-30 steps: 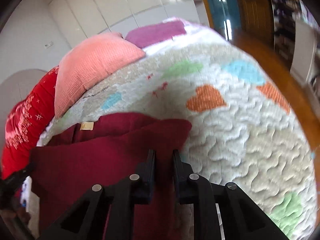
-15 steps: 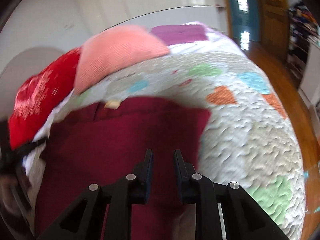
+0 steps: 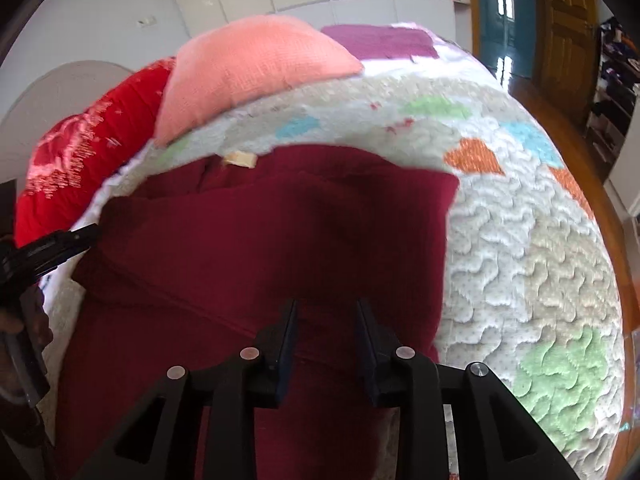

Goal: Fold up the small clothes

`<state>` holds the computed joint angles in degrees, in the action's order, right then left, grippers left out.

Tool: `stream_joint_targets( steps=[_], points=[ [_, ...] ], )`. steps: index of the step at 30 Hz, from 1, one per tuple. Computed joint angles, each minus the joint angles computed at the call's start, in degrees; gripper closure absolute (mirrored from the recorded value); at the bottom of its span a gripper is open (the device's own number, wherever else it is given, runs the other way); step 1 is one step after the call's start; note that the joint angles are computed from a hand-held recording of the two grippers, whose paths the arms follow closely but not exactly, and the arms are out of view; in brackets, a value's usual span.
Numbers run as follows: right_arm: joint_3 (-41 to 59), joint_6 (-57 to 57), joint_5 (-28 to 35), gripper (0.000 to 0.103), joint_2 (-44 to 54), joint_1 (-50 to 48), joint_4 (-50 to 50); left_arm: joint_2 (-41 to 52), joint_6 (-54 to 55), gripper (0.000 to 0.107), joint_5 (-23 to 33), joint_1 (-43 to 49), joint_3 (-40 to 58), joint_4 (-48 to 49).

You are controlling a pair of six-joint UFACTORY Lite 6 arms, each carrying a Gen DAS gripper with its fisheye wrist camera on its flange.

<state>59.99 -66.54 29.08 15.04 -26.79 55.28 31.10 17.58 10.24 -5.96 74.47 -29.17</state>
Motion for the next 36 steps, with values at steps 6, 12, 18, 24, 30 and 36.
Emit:
stream_joint_targets(
  steps=[6, 12, 18, 24, 30, 36],
  points=[
    [1.4, 1.1, -0.2, 0.075, 1.8, 0.2, 0.7, -0.3, 2.0, 0.056, 0.1, 0.6, 0.5, -0.9],
    [-8.5, -0.8, 3.7, 0.071, -10.9, -5.7, -1.2, -15.2, 29.9, 0.056, -0.2, 3.7, -15.9, -25.0],
    [-16.2, -8.6, 4.6, 0.054, -10.8, -12.0, 3.5, -31.4, 43.6, 0.056, 3.4, 7.9, -34.0, -36.7],
    [-20.5, -6.9, 10.6, 0.055, -19.0, -15.6, 0.0, -50.8, 36.6, 0.056, 6.6, 11.9, -51.1, -25.6],
    [-31.8, -14.0, 22.1, 0.047, -30.7, -27.7, -7.2, -65.9, 16.8, 0.056, 7.1, 9.8, -62.5, -4.3],
    [-37.9, -22.1, 31.2, 0.045, -36.6, -39.9, -11.6, -71.0, 8.5, 0.056, 7.5, 7.5, -65.6, 2.1]
  ],
)
